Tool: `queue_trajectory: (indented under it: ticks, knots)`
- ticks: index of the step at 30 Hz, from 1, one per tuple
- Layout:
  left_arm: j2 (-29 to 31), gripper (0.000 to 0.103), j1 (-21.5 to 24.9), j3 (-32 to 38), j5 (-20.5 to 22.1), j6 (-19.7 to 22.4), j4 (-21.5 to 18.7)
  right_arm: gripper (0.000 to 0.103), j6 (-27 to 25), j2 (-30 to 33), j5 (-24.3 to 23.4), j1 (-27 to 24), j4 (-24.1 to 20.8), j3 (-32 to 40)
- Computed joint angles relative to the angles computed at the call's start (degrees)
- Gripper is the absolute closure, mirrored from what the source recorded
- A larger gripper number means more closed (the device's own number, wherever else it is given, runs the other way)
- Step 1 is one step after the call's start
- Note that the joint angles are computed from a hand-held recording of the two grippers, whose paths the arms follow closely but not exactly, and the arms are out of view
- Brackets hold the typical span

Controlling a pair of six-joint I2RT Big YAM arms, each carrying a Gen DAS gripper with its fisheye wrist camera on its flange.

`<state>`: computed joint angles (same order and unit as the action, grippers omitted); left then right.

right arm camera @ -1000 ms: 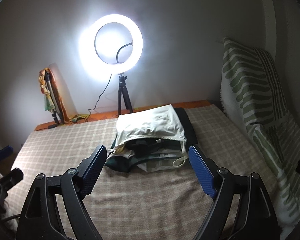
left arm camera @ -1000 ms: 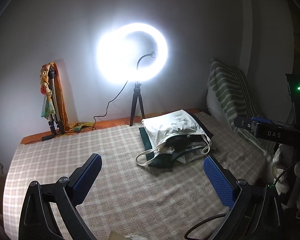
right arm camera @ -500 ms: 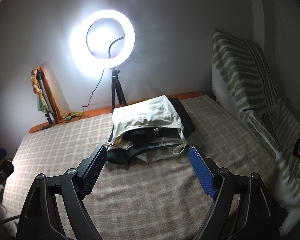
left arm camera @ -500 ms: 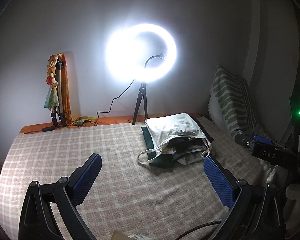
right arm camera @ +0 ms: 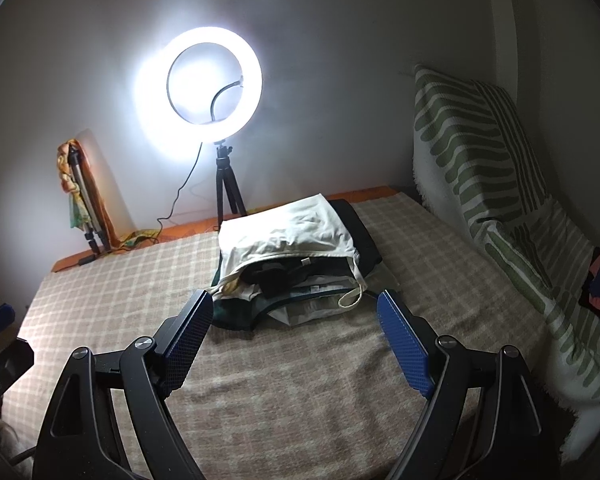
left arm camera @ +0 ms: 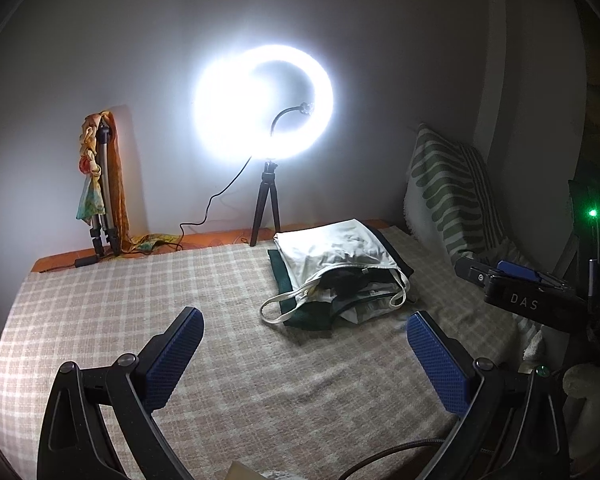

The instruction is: Fold small clothes

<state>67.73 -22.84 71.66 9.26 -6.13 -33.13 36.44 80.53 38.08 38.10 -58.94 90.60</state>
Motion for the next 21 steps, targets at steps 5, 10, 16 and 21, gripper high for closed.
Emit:
queue_trajectory:
  ticks: [5, 10, 16, 21]
  knots:
    - [-0.19, 0.000, 0.41, -0.03, 0.06, -0.33, 0.05, 0.019, 0.38, -0.22, -0.29, -0.16, 0.22, -0.05]
    - [-0.64, 0.000, 0.84, -0.24, -0.08, -0.15, 0.34, 0.019, 0.09, 0.13, -0.16, 0.07, 0.13, 0.40]
    - [-1.02, 0.000, 0.92, -0.39, -0.06, 0.03, 0.38, 0.019, 0.05, 0.51, -0.44, 0.31, 0.19, 0.62]
    - [-1.08, 0.000, 0.56, -0.32, -0.63, 0.12, 0.21, 0.019, 0.02, 0.55, -0.42, 0.45, 0.12, 0.64]
